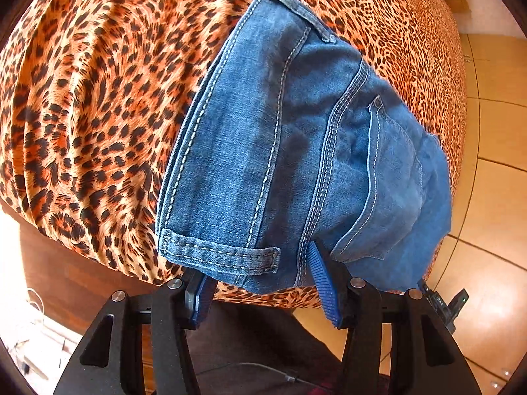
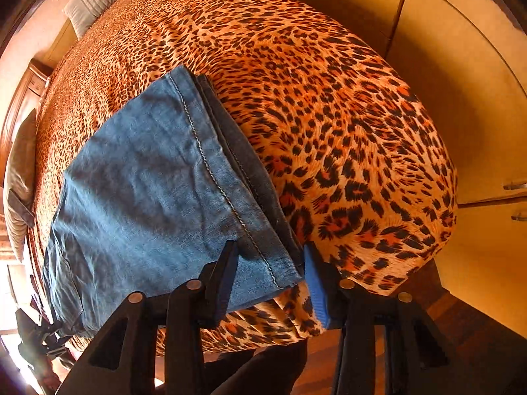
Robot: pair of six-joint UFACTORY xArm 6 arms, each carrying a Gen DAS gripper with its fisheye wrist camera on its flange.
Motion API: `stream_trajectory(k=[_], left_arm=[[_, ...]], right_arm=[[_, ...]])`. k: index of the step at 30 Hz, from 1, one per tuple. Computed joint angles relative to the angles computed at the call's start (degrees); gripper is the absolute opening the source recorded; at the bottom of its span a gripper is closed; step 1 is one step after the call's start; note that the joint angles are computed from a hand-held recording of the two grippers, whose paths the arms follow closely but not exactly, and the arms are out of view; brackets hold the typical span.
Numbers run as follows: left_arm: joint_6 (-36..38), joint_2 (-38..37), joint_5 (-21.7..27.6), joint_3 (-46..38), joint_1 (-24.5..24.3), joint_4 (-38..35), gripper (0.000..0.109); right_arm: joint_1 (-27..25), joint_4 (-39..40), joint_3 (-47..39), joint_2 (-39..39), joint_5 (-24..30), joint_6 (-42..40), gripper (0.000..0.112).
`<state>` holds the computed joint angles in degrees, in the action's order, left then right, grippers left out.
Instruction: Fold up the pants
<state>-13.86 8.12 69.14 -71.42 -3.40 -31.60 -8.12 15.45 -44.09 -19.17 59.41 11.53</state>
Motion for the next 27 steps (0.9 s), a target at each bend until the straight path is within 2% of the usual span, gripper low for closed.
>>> stream_trajectory(k=[2,4,5,8,11,13,17,21,25,27], left_arm=[[0.62,-0.48,0.02,0.31,-0.4,-0.24,0.029],[-0.11,-1.43,-0.93,0.97,-1.48,1.39,0.027],[-0.7,-1.17,-1.33,0.78,-2.48,3.39,0.028],[-1.59,1.2,1.01,-0.5,-3.63,5.78,0.028],[0.65,0.51,1.5,-0.02,-2.7,1.61,0.028],[4.97,-0.05,4.67,-1.42,-1.74,-0.92,0.03],[14.05,-0.96,11.16,-7.58,-1.83,-2.77,0.038],[12.7,1.65,8.84,-15.39,-5.54,0.01,0.057],[10.86,4.86,8.37,-17.71,-8.39,-8.57,0.057],[11.73,9.15,9.67,-21.77,-12.13,-9.98,0.057]], right_arm=[[-1.62,2.7,1.21,-1.44,-0.54,-2.27,0.004],[-3.36,4.46,2.57,-3.78,-0.35,-3.4,0.003],[-3.87,2.53,2.69,-3.85,0.71,-3.16,0.0],[-6.56,1.78,4.22,-3.56,2.19,-2.34,0.0],[-9.88,10.71,6.33,-6.46,-0.7,-4.35,0.006],[-10.96,15.77,5.09,-5.88,-1.06,-7.09,0.008],[-8.96,21.28,-0.19,-0.79,-4.63,-12.76,0.038],[-6.21,24.79,-7.63,8.4,-8.6,-17.19,0.041],[-3.88,25.38,-15.89,18.84,-9.22,-18.53,0.044],[-3.16,25.25,-19.18,22.78,-8.51,-18.81,0.044]])
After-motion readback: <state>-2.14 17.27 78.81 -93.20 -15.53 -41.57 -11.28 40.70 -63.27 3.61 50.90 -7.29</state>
